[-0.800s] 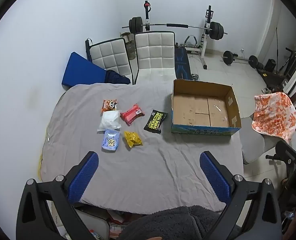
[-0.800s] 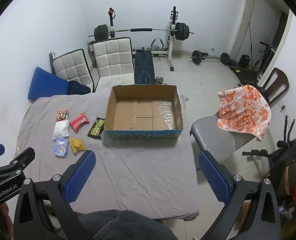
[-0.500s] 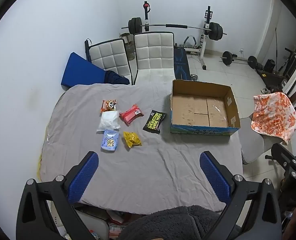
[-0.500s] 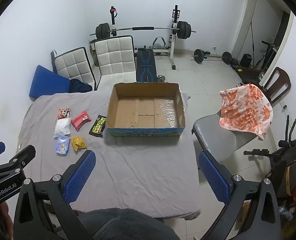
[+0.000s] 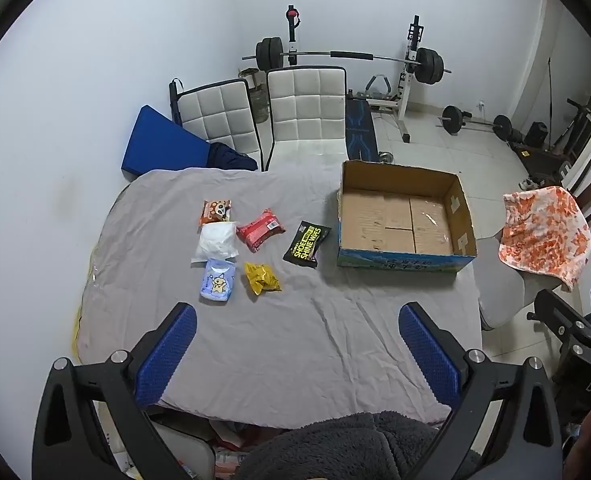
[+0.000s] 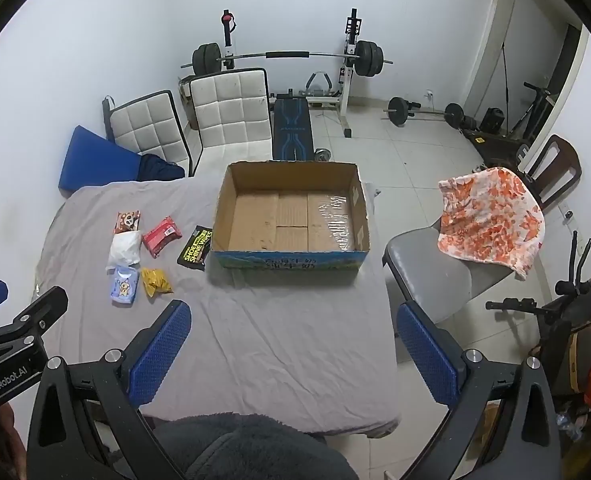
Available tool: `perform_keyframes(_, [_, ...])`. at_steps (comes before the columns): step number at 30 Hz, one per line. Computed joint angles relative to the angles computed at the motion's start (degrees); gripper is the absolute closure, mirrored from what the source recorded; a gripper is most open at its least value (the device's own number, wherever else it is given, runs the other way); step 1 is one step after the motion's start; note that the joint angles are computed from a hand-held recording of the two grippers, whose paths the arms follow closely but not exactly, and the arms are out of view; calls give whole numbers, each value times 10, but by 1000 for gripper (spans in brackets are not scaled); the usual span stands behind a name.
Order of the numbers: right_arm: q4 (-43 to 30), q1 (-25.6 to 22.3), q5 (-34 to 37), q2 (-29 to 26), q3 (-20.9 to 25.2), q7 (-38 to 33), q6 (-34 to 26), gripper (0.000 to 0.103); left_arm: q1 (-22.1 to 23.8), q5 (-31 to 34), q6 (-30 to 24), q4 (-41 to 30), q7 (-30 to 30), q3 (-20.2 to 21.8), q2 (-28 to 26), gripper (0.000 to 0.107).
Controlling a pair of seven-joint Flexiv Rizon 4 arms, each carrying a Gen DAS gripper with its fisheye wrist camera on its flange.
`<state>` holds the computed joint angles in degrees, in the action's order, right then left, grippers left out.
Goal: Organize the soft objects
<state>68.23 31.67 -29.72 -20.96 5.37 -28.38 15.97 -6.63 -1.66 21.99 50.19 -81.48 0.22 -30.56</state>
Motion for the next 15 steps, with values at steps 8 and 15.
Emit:
perform_keyframes(8, [1,1,-3,-1,-1,4,1,0,-1,2,5,2,-4,0,2,4])
perform_keyframes(15, [1,0,-2,-1,-1,8,2,0,-1,2,7,3,-7,0,1,4])
